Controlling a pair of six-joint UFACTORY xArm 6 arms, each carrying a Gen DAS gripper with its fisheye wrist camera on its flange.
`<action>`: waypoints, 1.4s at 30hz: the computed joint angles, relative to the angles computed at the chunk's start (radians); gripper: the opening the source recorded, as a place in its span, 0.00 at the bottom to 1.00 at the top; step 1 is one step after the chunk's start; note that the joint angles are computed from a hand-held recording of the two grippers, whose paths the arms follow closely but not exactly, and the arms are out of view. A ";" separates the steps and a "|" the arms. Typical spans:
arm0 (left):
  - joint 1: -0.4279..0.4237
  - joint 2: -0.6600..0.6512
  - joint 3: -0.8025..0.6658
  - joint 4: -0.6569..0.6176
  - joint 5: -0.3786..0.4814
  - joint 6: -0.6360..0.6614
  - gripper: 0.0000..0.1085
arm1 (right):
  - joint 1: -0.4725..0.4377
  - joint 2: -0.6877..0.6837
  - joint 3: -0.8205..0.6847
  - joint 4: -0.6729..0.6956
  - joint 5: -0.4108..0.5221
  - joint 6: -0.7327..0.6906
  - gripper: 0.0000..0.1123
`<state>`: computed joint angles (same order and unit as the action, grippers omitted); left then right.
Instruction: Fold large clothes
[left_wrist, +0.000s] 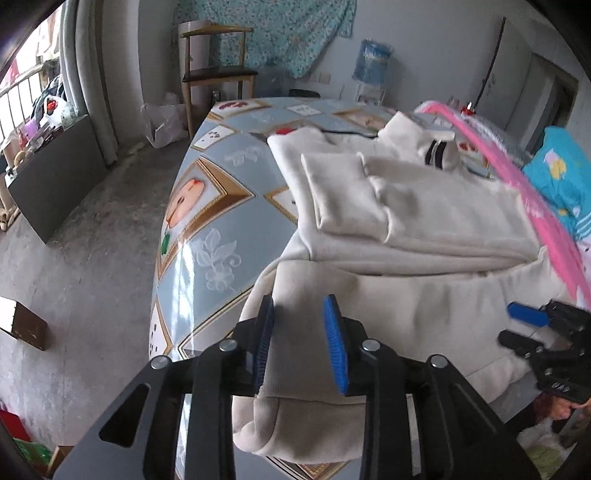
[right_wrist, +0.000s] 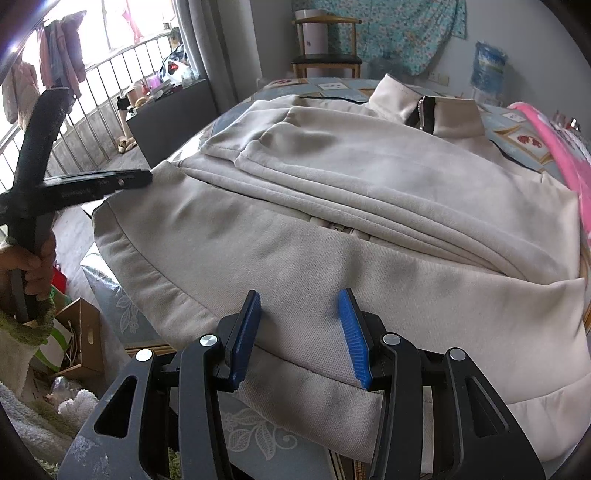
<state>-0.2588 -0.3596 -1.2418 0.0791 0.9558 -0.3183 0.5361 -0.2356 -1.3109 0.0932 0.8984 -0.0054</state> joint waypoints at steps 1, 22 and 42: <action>0.000 0.002 0.004 0.005 -0.002 -0.003 0.25 | -0.001 0.000 -0.001 0.000 0.001 -0.001 0.38; -0.028 -0.016 0.021 0.378 0.003 -0.218 0.10 | 0.000 -0.003 0.002 -0.002 0.001 0.000 0.38; -0.094 0.018 -0.008 -0.069 -0.163 0.013 0.11 | -0.004 -0.003 0.001 0.010 -0.003 0.014 0.38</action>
